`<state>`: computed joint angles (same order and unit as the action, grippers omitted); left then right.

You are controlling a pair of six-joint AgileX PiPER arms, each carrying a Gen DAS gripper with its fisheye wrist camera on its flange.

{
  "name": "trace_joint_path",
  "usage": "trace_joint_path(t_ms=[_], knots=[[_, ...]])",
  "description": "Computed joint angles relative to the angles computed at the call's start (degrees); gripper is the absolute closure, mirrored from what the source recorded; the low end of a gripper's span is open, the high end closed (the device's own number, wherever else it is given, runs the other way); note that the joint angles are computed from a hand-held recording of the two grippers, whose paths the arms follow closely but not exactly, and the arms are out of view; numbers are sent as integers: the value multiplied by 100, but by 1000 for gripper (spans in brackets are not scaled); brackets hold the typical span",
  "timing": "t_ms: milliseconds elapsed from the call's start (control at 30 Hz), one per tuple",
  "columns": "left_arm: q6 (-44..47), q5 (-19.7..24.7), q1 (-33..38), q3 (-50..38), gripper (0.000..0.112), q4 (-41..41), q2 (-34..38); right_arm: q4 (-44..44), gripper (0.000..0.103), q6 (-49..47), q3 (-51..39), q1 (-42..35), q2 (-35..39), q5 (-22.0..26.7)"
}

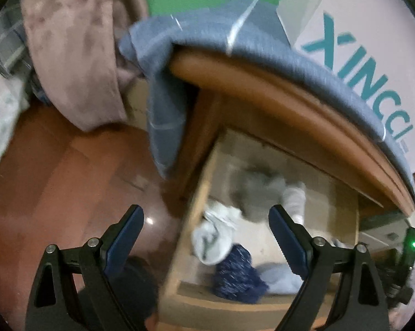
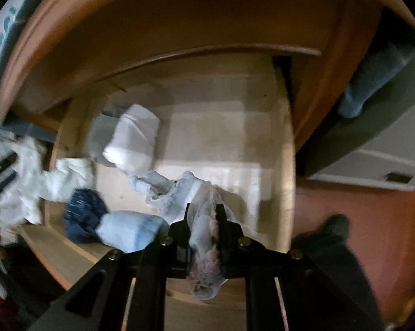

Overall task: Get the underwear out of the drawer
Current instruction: 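Lower the left gripper into the drawer toward the white crumpled sock, then close the left gripper on the white crumpled sock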

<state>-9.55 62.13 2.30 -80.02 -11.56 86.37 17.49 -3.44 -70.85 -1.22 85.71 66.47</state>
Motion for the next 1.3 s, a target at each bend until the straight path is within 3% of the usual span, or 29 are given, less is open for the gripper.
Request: trace_joint_path(t_ms=[267,467,533,633,933,967,1033,1100,1167,1300], knots=[[-731,336,-822,-196,21,1166,483,710,90,-379,343,-333,-2,-75],[-733,539,-935,-184,23,883,867,936,90,-589,434,-243,-3,-20],[-699,504,-965,-158,33,641,872,1002,90,-633,438,-266,-4,-24],[-574,428,-1080,-185,36,409,914,1080,90,-653,422,-350,-22,19],[-534,129,-1695,-190,38,611,980,1289,90,-743,383,-546,9,151],[-473,126,-1754,-219,40,621,990,1311,90,-750,382,-566,-4,154],[-296,8,-1603,-213,67,332,970,1304,90,-745,367,-571,-10,164],[-172,-6,-1364,-195,74,-100,989,1346,90,-764,370,-622,-21,189],[-483,-85,-1468,-208,70,279,1008,1360,90,-770,360,-639,-19,206],[-644,-64,-1820,-272,37,835,1107,1366,90,-786,338,-650,-20,235]])
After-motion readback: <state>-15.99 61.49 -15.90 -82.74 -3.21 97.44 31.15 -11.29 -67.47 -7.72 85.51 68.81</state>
